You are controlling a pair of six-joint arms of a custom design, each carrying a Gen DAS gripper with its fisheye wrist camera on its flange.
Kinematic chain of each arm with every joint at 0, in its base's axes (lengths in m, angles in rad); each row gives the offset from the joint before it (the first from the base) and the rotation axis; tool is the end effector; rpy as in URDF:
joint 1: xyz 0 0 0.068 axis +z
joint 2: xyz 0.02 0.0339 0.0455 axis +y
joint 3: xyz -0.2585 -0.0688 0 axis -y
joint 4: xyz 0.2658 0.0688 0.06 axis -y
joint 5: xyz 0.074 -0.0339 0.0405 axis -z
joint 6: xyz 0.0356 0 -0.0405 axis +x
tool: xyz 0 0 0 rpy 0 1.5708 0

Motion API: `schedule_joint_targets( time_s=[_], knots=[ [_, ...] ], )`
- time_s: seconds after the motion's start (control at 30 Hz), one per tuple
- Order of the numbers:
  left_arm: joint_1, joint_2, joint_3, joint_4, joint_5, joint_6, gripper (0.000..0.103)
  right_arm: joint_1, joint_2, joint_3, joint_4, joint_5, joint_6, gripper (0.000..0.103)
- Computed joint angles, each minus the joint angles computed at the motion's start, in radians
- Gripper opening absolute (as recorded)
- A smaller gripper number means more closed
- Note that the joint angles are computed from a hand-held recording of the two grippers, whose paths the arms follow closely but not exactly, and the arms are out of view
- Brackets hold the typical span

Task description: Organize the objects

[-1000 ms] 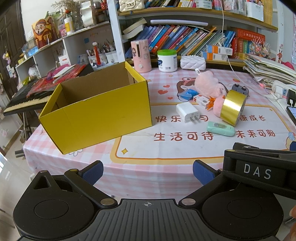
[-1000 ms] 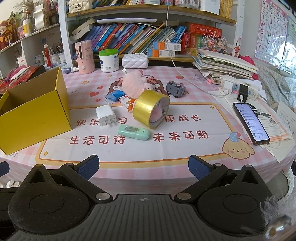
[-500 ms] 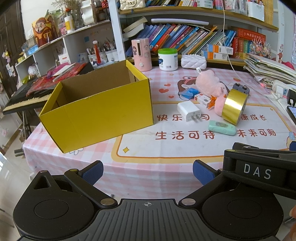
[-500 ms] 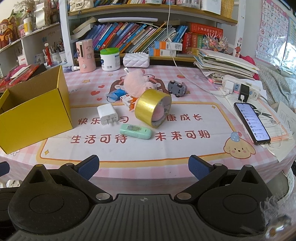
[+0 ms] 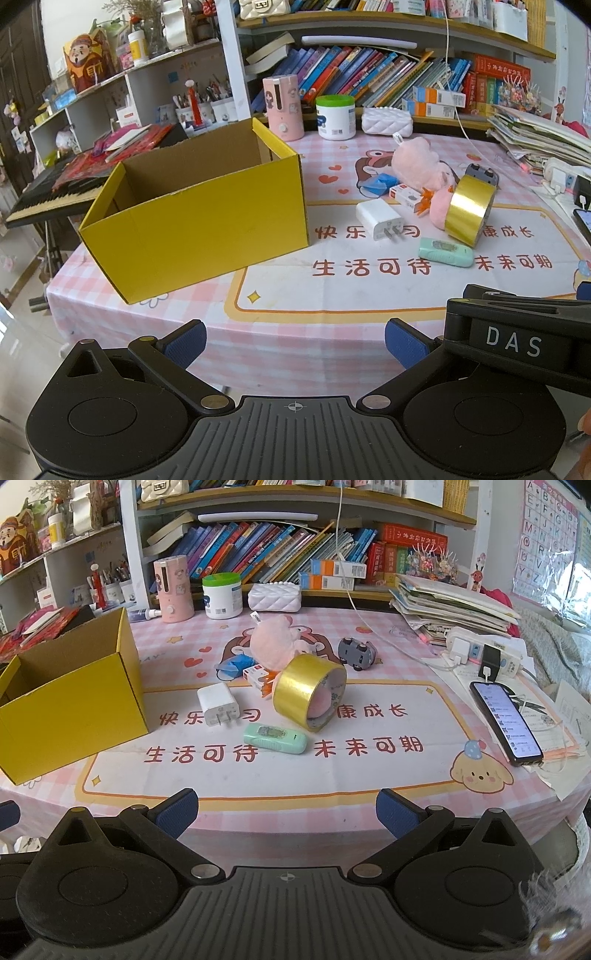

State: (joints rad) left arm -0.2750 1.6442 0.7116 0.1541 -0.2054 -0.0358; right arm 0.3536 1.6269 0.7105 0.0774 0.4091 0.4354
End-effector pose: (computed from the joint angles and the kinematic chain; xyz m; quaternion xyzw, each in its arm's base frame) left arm 0.3128 -0.0807 0.1171 0.0702 0.9159 0.0340 0.3938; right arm 0.3006 0.0958 0.1179 0.1100 0.9106 -0.0405 0.3963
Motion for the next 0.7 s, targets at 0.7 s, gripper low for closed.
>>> schedule_joint_targets(
  time_s=[0.7],
  knots=[
    [-0.070,0.102,0.122,-0.032,-0.041,-0.084,0.103,-0.139,0.037,0.036,0.064,-0.130,-0.128,0.103]
  ],
)
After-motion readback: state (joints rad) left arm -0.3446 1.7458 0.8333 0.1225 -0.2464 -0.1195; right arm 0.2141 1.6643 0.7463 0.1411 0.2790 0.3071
